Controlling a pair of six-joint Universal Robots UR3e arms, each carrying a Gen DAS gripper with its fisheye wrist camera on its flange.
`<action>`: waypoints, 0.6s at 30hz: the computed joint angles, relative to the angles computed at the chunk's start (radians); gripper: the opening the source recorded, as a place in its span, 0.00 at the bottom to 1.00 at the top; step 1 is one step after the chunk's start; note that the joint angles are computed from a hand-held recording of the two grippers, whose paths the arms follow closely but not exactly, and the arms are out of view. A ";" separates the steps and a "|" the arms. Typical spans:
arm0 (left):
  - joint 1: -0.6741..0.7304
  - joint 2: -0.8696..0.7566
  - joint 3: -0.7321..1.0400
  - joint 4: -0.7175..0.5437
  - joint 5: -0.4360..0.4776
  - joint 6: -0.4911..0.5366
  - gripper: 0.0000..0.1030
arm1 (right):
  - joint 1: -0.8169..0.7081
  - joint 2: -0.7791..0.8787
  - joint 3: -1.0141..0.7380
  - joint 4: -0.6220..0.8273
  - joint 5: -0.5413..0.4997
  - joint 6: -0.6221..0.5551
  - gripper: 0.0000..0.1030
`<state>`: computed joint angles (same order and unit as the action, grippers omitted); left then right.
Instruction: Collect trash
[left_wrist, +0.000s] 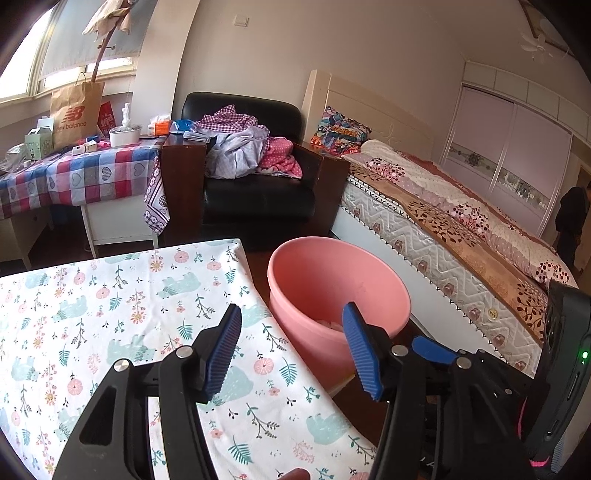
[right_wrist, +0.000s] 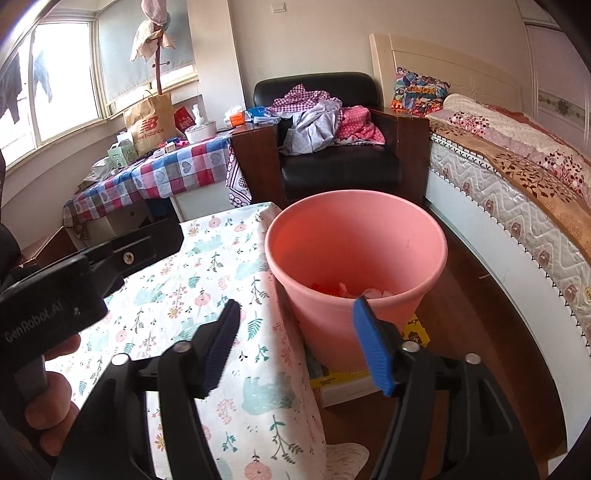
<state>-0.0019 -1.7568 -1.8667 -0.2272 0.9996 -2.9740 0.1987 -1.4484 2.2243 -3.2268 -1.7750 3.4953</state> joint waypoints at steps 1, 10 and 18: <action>0.004 0.008 -0.010 0.001 -0.003 0.004 0.55 | 0.014 0.006 -0.008 0.004 -0.012 0.006 0.64; 0.040 0.063 -0.079 0.009 -0.026 0.023 0.55 | 0.058 0.005 -0.027 0.028 -0.058 0.027 0.64; 0.051 0.081 -0.111 0.017 -0.023 0.031 0.55 | 0.073 -0.006 -0.014 0.027 -0.077 0.038 0.64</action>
<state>0.0492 -1.6759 -1.9780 -0.2098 0.9767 -2.9433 0.2715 -1.4544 2.2107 -3.2001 -1.8515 3.5332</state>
